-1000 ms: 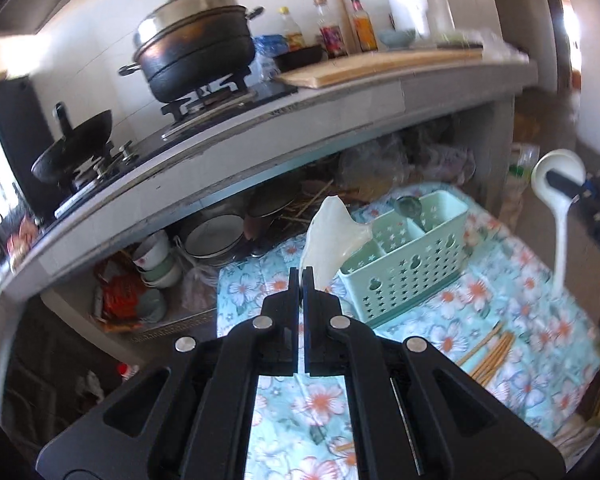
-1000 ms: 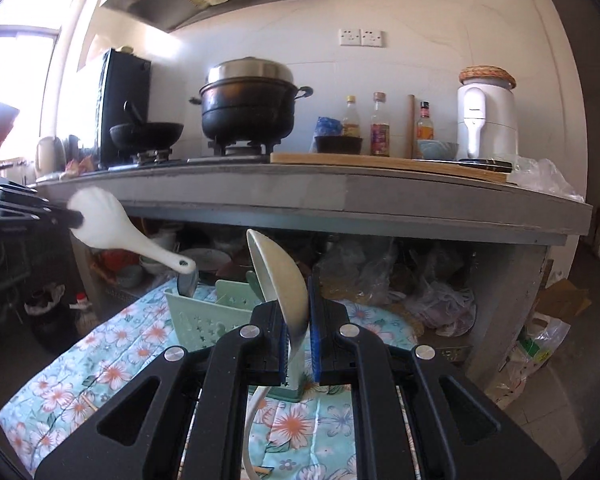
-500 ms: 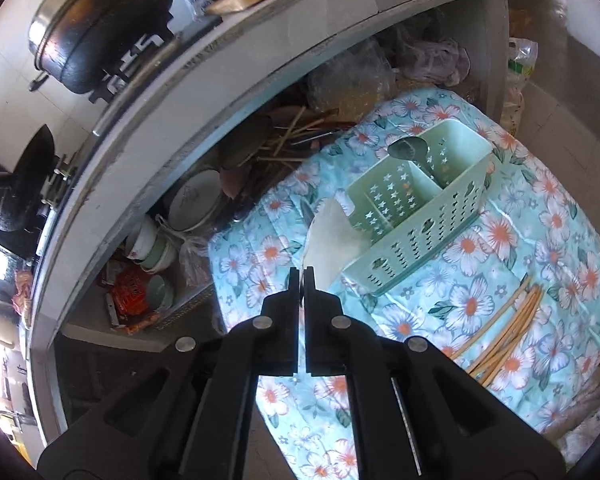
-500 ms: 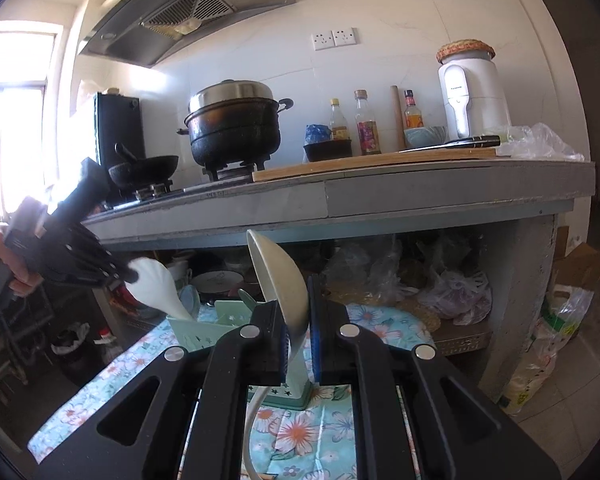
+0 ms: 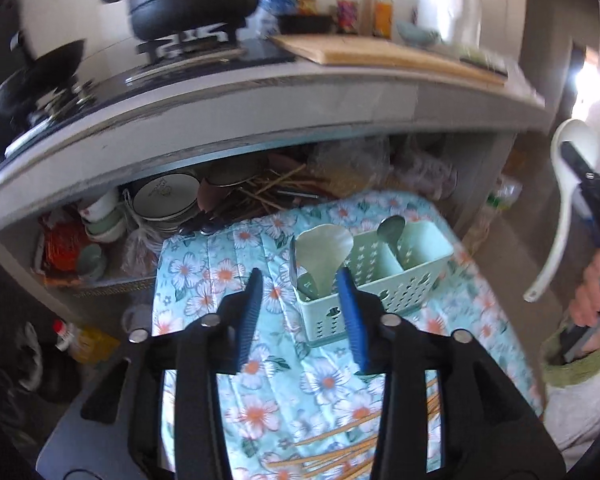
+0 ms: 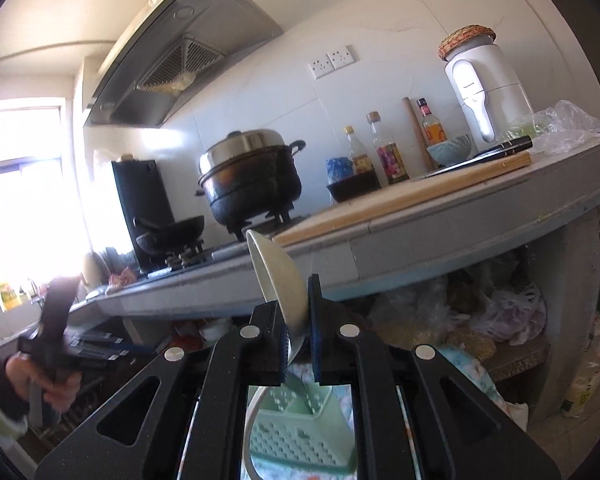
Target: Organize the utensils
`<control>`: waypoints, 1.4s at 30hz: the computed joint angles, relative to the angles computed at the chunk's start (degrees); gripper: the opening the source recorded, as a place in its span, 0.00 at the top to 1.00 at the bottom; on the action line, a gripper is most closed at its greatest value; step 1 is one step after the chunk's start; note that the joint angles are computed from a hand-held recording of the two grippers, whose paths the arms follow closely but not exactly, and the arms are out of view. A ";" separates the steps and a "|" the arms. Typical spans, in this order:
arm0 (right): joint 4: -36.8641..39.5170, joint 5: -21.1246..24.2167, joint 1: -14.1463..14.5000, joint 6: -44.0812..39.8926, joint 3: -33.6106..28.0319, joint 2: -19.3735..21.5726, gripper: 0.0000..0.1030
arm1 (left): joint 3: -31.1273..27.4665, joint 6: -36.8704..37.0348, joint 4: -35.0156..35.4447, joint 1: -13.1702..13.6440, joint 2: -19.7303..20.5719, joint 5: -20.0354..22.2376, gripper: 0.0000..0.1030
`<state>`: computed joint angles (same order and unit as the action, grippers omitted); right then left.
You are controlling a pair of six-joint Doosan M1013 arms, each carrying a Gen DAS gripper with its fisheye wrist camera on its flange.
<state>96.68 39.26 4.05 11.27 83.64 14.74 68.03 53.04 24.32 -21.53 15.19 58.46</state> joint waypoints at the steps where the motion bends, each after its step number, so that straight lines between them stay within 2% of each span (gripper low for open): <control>1: 0.39 -0.16 0.21 0.20 -0.78 0.54 0.92 | 2.74 -3.35 1.27 -0.25 -1.67 -2.42 0.61; 7: 2.37 -4.05 2.61 -1.26 -5.35 4.30 0.91 | 13.92 -17.81 8.58 -2.20 -8.07 -7.36 0.56; 11: 1.83 -6.73 4.58 -2.67 -8.11 7.26 0.91 | 19.67 -26.36 11.40 -3.46 -11.16 -7.09 0.55; 13: 2.04 -9.65 5.84 -6.06 -8.21 8.03 0.91 | 22.18 -30.09 12.20 -4.18 -12.44 -6.43 0.55; 16: 1.33 -11.66 6.94 -7.76 -7.17 8.87 0.91 | 25.27 -35.09 13.33 -5.00 -13.91 -5.81 0.55; 19: -1.64 -10.70 6.98 -4.99 -5.53 9.05 0.90 | 27.97 -38.37 12.63 -5.25 -15.10 -6.99 0.54; 22: -2.19 -10.31 6.77 -3.53 -3.26 8.19 0.87 | 29.42 -39.33 12.56 -5.42 -15.37 -7.74 0.54; 24: -3.44 -10.02 6.53 -1.60 -1.96 7.44 0.80 | 29.81 -39.22 12.27 -5.39 -15.22 -8.02 0.54; 26: -3.64 -10.49 6.40 -1.04 -0.69 6.59 0.64 | 30.07 -39.27 12.21 -5.26 -15.22 -9.31 0.54; 29: -3.49 -11.40 6.21 -1.68 1.14 5.20 0.56 | 30.35 -39.65 13.20 -5.52 -15.15 -10.32 0.52; 35: -4.80 -10.71 4.51 1.34 5.67 1.41 0.53 | 30.80 -40.05 16.14 -7.22 -15.14 -10.60 0.51; 37: -9.53 -9.71 3.84 6.16 7.50 -0.27 0.52 | 31.32 -39.31 15.65 -7.64 -15.29 -11.80 0.51; 40: -22.31 -6.20 3.03 18.71 9.49 -2.42 0.52 | 32.05 -36.90 14.13 -8.34 -15.19 -13.73 0.51; 42: -29.81 -1.43 2.52 25.81 10.82 -3.44 0.51 | 32.61 -34.67 13.09 -8.94 -15.01 -15.49 0.51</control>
